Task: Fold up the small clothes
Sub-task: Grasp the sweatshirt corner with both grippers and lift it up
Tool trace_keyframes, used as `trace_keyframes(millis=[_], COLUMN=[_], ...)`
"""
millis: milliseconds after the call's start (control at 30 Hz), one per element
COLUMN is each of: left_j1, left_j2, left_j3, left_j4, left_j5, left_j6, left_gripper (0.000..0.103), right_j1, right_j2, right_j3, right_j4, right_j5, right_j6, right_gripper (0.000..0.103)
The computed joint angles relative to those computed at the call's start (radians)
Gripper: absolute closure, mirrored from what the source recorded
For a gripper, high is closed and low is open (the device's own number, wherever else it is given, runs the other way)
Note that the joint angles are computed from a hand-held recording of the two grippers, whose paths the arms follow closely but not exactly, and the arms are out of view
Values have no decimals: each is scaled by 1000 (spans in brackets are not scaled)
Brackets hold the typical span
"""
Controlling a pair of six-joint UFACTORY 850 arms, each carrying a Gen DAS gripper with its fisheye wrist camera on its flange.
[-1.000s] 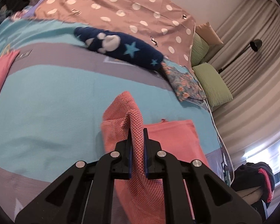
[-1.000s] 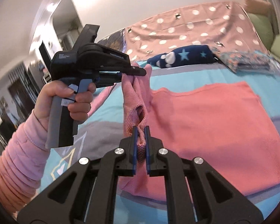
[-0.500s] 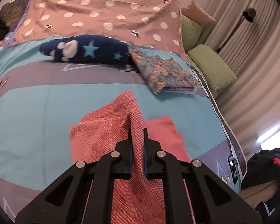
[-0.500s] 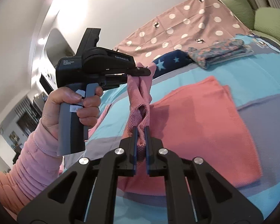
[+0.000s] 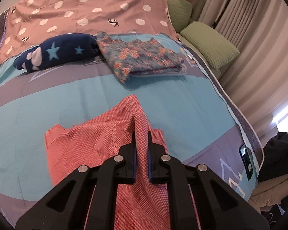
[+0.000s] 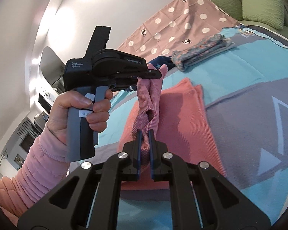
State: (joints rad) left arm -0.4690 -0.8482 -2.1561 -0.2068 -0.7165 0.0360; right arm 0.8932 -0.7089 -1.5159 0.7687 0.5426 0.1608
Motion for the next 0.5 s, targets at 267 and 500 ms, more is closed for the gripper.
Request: trace_keyframes(millis=[267, 500], left_j1=[-40, -68], left_j2=[-69, -107], left_j3=[-84, -125], left_j4=[69, 145], left_j5=[-52, -76], left_j6=[-47, -93], left_gripper=[95, 95], right_j1=[-10, -19], right_j2=[26, 40], right_j3=[72, 113], right_j4=[-63, -112], right_j5=[26, 40], right_j6=[117, 215], right_gripper=[96, 96])
